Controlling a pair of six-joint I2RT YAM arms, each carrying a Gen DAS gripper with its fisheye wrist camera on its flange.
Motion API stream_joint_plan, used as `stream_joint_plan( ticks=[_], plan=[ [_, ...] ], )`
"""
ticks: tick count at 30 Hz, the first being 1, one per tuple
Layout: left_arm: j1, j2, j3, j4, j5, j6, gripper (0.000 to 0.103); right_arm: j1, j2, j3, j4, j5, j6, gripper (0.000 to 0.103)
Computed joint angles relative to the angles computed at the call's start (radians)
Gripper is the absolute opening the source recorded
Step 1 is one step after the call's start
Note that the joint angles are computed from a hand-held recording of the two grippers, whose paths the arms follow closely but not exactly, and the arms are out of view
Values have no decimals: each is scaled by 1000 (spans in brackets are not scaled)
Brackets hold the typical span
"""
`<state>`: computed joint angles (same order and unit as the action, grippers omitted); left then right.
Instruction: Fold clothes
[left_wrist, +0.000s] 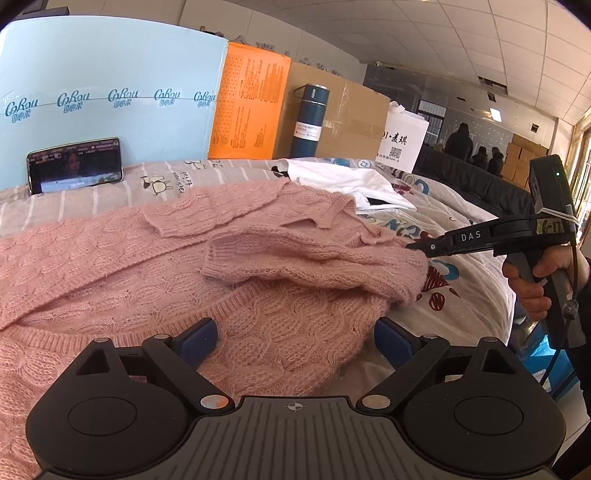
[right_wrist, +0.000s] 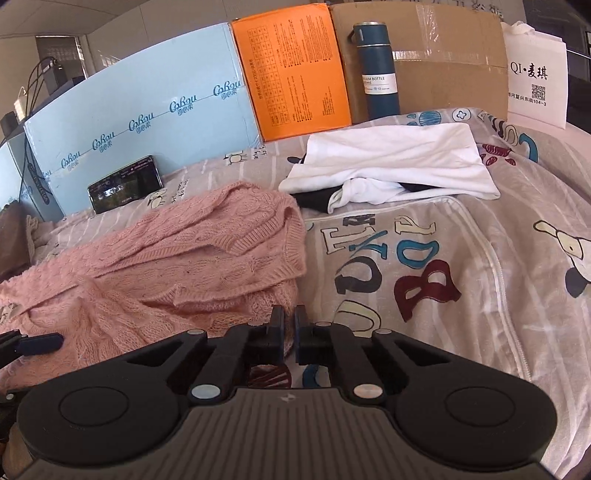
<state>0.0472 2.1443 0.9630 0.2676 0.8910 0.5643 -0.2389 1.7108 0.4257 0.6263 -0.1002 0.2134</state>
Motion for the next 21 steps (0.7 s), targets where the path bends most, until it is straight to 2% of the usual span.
stream_joint_plan(
  ticks=[4, 5, 6, 8, 10, 11, 13, 15, 16, 18, 19, 20, 21],
  plan=[
    [8, -7, -1, 14, 17, -27, 94, -12, 37, -8, 55, -18, 8, 7],
    [14, -10, -1, 29, 30, -49, 94, -10, 27, -19, 70, -16, 10, 17],
    [20, -13, -2, 47, 43, -75, 94, -5, 10, -35, 90, -6, 12, 32],
    [24, -31, -12, 153, 33, -184, 94, 7, -21, -75, 147, 24, 13, 46],
    [14, -44, -19, 254, -15, -238, 94, 8, -48, -108, 193, 16, 10, 47],
    [-1, -42, -3, 271, -54, -208, 94, 3, -55, -124, 223, -10, 11, 48],
    [-38, -9, 77, 200, -122, -74, 94, -7, -55, -145, 274, -70, 16, 52],
    [-70, 47, 182, 90, -170, 20, 93, -7, -46, -158, 312, -102, 24, 55],
    [-78, 93, 272, -24, -156, 78, 92, -6, -37, -163, 330, -112, 32, 55],
    [-80, 164, 419, -239, -103, 144, 69, -6, -19, -175, 369, -133, 54, 56],
    [-75, 179, 452, -295, -75, 150, 34, -5, -10, -184, 392, -139, 69, 56],
    [-69, 193, 479, -344, -47, 154, 23, -5, -1, -193, 416, -147, 82, 56],
    [-55, 182, 456, -333, -4, 157, 20, -9, 9, -203, 445, -159, 89, 56]
  ],
)
